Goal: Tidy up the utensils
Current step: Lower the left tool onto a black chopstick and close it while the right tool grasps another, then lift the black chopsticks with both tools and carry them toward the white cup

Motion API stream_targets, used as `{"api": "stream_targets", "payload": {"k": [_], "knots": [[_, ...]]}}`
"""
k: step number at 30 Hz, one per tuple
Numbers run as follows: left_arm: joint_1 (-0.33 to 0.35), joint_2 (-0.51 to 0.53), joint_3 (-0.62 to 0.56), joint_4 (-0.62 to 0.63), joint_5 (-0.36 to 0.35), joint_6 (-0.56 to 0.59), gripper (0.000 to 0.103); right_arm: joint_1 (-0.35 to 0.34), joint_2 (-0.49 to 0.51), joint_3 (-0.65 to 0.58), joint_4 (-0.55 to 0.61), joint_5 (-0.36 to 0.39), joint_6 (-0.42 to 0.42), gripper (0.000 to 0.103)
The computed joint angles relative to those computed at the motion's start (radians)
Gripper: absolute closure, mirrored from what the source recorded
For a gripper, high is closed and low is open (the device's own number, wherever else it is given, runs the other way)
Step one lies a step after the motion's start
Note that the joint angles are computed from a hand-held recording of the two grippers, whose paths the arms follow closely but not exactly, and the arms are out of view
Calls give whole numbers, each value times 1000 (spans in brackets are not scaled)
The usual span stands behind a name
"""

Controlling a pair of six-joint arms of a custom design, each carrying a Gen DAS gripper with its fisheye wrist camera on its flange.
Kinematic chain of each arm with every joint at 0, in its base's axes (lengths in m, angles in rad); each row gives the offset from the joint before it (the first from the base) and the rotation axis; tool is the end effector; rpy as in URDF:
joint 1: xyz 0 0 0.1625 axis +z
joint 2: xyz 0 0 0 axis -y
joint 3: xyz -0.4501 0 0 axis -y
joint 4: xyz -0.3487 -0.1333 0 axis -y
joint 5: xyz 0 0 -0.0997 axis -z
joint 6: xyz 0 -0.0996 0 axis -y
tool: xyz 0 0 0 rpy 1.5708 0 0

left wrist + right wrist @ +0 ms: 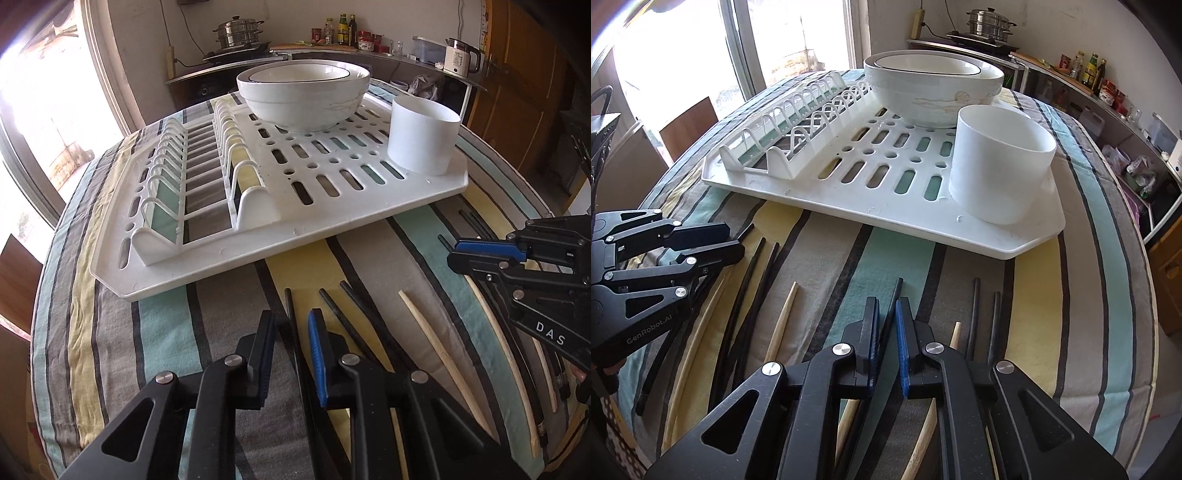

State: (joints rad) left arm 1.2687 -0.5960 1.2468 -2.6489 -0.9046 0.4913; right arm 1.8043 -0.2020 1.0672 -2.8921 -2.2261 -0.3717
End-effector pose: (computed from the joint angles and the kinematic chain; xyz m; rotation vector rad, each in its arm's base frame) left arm -0.0440 -0.7961 0.1740 0.7634 2.2902 -0.4413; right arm 0.2537 -0.7531 -0.0396 0.5379 -2.3622 0.5025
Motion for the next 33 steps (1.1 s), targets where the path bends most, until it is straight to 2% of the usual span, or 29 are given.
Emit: {"api": "stream_targets", "payload": {"k": [2, 4, 8, 14, 33], "knots": [[-1, 2, -2, 7, -6, 0, 94, -1, -1, 0, 1, 6, 9, 98], [-3, 4, 0, 0, -1, 1, 98, -4, -7, 7, 0, 21, 19, 98], [-1, -2, 4, 1, -17, -8, 99, -4, -25, 38, -37, 44, 14, 98], [-16, -46, 48, -68, -39, 4, 99, 4, -72, 103, -127, 89, 0, 98], [-103, -252, 223, -361, -115, 23, 99, 76, -191, 300, -564, 196, -119, 99]]}}
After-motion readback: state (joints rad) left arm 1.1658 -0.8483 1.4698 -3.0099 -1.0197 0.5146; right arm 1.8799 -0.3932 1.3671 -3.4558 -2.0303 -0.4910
